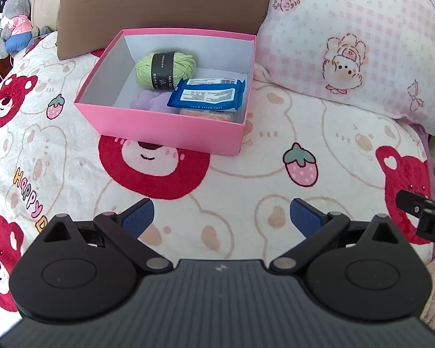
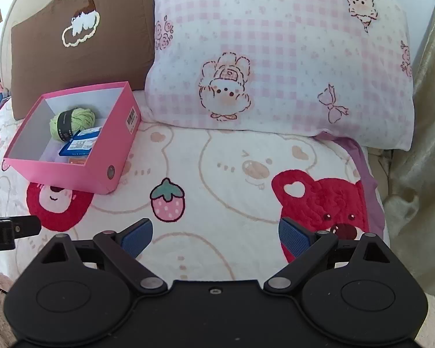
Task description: Organize objects
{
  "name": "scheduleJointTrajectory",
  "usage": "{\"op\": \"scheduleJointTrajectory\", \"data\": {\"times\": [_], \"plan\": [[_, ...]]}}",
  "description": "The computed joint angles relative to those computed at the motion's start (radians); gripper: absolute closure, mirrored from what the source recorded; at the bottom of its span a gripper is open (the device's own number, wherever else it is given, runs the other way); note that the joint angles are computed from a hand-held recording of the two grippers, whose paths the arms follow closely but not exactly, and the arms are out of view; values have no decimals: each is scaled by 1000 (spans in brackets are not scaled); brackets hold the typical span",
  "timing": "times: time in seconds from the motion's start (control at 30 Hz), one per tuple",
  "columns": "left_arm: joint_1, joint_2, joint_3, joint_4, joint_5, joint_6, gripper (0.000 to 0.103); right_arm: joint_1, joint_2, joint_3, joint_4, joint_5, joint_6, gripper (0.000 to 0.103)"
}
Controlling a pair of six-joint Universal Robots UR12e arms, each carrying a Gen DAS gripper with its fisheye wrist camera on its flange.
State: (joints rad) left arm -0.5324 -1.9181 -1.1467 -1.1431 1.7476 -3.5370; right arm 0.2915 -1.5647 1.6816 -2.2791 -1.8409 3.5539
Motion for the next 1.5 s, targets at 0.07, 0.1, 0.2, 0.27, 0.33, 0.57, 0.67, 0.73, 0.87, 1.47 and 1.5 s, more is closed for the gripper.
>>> {"op": "scheduleJointTrajectory", "data": {"times": [0.07,0.1,0.2,0.27,0.33,0.57,0.67,0.73,0.87,1.47,1.5], "plan": [[-1,1,-3,5,2,-2,1,2,1,-3,8,-1,-5,7],[-1,1,-4,7,1,1,1,3,3,-6,14,-7,-7,7],[1,-1,-2,14,3,12,1,8,8,-13,28,-27,1,7],[5,-2,3,12,3,-3,1,6,8,-12,18,-21,5,7],[7,-2,5,12,8,-17,1,2,8,-14,22,-10,4,7],[11,-4,15,-13,0,-42,1,3,5,-18,31,-12,3,7],[9,-2,15,-16,2,-38,1,5,5,-21,37,-14,3,7],[7,-1,14,-16,2,-35,1,6,3,-21,40,-11,0,7],[4,3,11,-12,0,-31,1,7,1,-22,45,-10,-2,7],[-3,5,12,-30,-7,-15,1,7,-3,-24,72,-17,15,7],[-3,5,12,-30,-6,-16,1,6,-3,-24,71,-18,15,7]]}}
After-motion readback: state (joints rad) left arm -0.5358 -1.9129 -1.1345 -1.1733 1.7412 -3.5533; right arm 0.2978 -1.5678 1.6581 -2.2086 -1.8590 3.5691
